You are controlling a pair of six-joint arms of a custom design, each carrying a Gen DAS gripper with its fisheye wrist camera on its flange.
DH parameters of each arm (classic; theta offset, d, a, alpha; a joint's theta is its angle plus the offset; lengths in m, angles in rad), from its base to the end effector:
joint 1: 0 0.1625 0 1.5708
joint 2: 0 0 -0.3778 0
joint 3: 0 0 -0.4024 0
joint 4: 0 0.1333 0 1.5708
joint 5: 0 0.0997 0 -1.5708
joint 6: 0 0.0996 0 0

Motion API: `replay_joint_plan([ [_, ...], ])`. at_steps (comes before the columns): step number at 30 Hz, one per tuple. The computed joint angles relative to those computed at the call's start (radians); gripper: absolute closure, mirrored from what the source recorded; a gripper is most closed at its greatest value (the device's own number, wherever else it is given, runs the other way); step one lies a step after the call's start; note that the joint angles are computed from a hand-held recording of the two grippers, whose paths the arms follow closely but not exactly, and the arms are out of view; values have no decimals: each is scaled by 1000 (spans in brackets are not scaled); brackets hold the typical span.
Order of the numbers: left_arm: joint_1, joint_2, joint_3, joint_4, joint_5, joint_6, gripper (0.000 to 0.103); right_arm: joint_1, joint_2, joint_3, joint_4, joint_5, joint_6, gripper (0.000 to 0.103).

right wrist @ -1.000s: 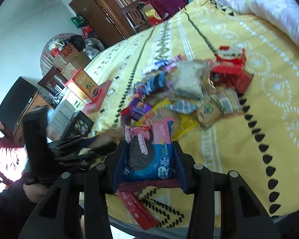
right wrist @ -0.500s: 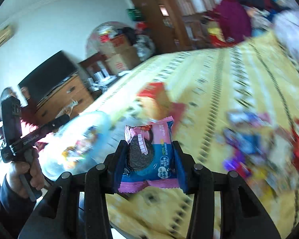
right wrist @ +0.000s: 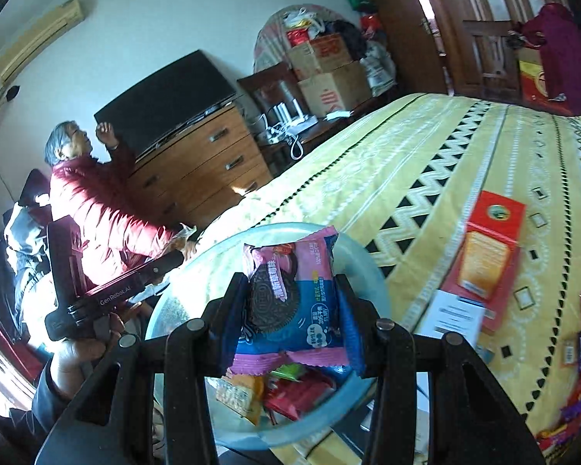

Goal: Organize snacks
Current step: 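Carry the Oreo and cake packets over the glass bowl and open both grippers, then move both open grippers back over the snack pile on the bed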

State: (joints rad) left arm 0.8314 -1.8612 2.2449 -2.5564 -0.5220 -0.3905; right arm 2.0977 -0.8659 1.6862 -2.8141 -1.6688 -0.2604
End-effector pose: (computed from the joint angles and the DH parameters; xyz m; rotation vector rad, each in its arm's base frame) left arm -0.0906 -0.4253 0.3894 -0.0072 2.2676 -1.2762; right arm 0.4341 -0.5004 0.1065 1.1328 -2.8107 0.6646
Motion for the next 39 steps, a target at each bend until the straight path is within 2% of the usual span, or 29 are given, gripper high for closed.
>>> replay_joint_plan([
  [7,36,-50,3,69,-35,-42,68,19,113,-89,47,6,21,55],
  [18,66,-86,0,95,-77,-43,68,34,195,-162,98,23,33,55],
  [23,84,-92,-5,112,-106,-52,65,47,230,-190,123,22,34,54],
  [25,88,-95,-3,118,-96,-57,57,47,239,-195,132,26,36,53],
  [27,88,-99,-5,135,-84,-80,37,45,248,-198,140,33,49,51],
  [28,88,-100,-3,135,-74,-88,20,45,250,-199,145,32,57,47],
  [29,85,-103,3,126,-60,-93,15,43,252,-198,150,31,64,40],
  [33,66,-101,18,99,-76,-95,16,34,203,-126,116,-5,75,40],
  [36,7,-55,30,68,-92,-36,17,0,79,44,-23,-31,79,40],
  [39,-80,32,33,-18,-138,64,17,-78,-89,252,-159,-78,111,40],
])
